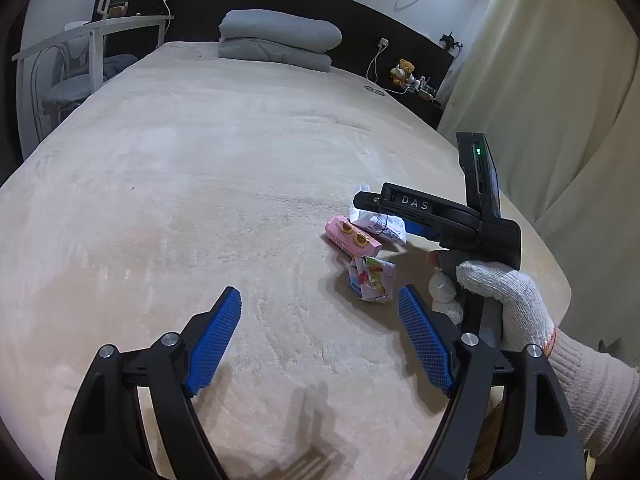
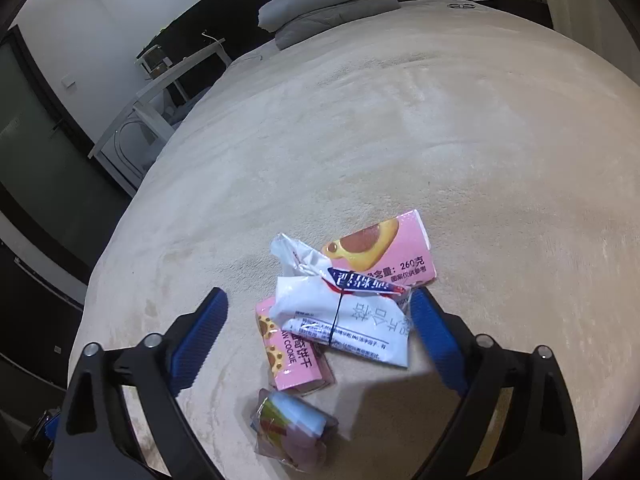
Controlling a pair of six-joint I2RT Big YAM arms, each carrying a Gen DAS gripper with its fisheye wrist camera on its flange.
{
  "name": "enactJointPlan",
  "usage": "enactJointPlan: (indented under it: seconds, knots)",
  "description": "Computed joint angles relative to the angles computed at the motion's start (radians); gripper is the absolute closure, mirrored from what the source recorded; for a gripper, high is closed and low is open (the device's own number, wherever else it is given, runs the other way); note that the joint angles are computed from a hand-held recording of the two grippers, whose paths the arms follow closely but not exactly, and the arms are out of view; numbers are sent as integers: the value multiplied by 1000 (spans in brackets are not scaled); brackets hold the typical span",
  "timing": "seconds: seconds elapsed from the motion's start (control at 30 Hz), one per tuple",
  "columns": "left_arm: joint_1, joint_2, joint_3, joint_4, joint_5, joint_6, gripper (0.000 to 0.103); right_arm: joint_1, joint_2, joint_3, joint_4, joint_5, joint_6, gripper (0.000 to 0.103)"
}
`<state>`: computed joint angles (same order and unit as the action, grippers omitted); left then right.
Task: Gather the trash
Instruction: 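Grasp the white bread bag with the right tool while the left tool grasps the folded wrapper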
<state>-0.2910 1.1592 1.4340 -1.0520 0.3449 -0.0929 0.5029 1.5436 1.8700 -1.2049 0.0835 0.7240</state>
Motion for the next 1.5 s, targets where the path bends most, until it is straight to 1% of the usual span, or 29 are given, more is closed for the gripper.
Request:
enactJointPlan:
  seconds: [0.03,0.07,0.23,0.43,0.6,0.8,0.97,1.17,1.3,1.43,1.5]
  knots:
    - [-1,1,-1,-1,-1,0,24,0,14,18,-25,9,2,23]
    - [-4,1,-1,-2,-4,1,24,-2,23,28,-43,11,4,33]
    - [-18,6,-2,-7,-22,14,24,-10,0,-1,-35,-24,16,34]
    - [-47,16,-2,-4,-46,22,24,-15,-38,-27,-19,-36,19,34]
    - [-75,32,1,8,-67,8,24,-11,-80,-47,2,-38,-7,34]
    - [-132,70,21,12,-109,8,24,-13,-151,-89,21,-50,-28,34]
    - [-174,113,42,10,-140,9,24,-29,-211,-126,31,-64,-45,34]
    - [-220,172,67,9,-175,3,24,-59,-264,-165,23,-85,-56,34]
    - [-248,222,92,-2,-226,16,24,-80,-287,-187,8,-92,-74,34]
    - [-254,261,110,-12,-258,32,24,-97,-303,-207,-3,-99,-97,34]
    - [-248,282,121,-13,-257,35,24,-102,-307,-214,-7,-106,-107,34]
